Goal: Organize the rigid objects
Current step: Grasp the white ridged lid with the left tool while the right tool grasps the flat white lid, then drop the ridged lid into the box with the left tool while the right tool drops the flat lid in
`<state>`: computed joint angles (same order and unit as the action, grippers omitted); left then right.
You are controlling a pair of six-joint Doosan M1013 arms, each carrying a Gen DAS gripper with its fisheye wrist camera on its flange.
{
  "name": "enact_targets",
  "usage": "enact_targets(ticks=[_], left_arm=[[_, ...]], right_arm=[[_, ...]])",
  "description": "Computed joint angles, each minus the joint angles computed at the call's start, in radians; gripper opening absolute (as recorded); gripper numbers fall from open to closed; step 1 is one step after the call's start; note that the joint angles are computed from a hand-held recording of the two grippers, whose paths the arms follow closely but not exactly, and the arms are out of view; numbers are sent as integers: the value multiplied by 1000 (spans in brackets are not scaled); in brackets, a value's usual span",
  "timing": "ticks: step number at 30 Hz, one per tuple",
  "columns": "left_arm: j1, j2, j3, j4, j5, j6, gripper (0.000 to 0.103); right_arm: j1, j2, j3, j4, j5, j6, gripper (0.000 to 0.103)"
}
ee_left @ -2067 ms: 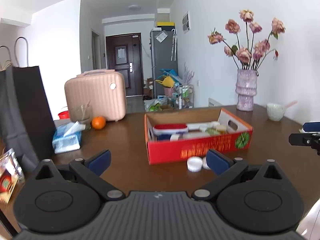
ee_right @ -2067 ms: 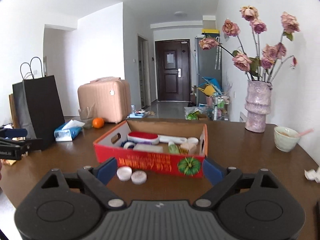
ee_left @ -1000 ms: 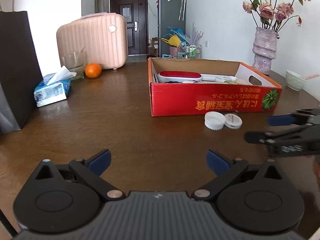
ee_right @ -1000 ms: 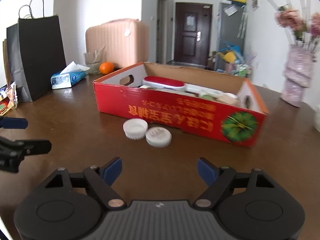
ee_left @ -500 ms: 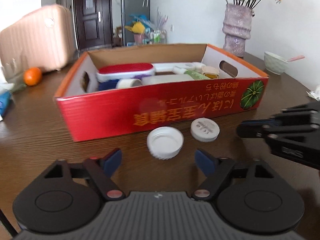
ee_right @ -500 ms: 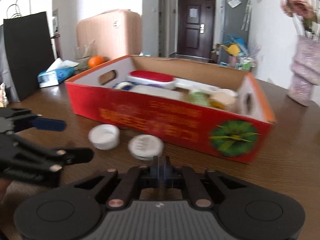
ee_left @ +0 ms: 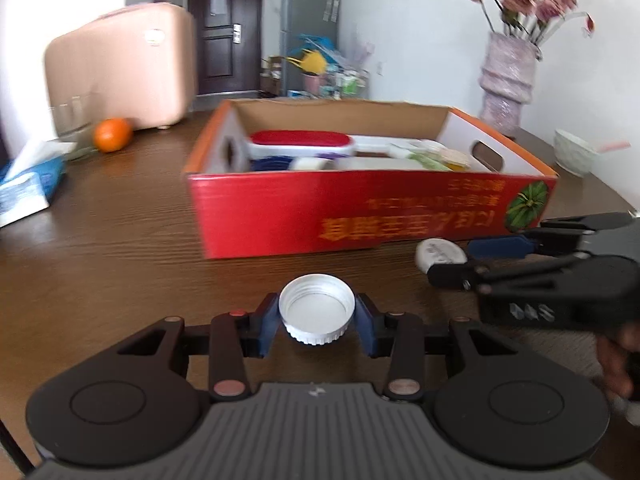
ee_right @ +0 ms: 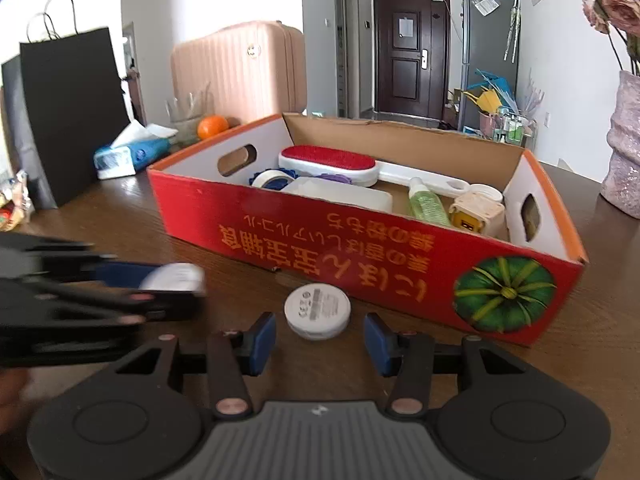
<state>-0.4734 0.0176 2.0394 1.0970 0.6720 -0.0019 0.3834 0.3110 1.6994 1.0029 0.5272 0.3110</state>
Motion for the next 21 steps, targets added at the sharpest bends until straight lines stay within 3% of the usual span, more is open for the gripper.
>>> enact_targets(ticks=[2,3,6,9,21], left_arm=[[-9,-33,22,19,24,-39,41],[-13,-47,30,27,37,-55,41],[-35,-90,54,52,75,-95,41],[-65,-135,78,75,101,-126,41],[-226,-218,110,127,185,-170,41]], right_arm=[[19,5,-6,-46,-40,52,46],[24,3,-6,-49,-47,52,39],[34,-12,9,-73,-65,62,38],[27,-61,55,-6,-65,-3,38],[-81,-289,266,244,-78,-130,38]])
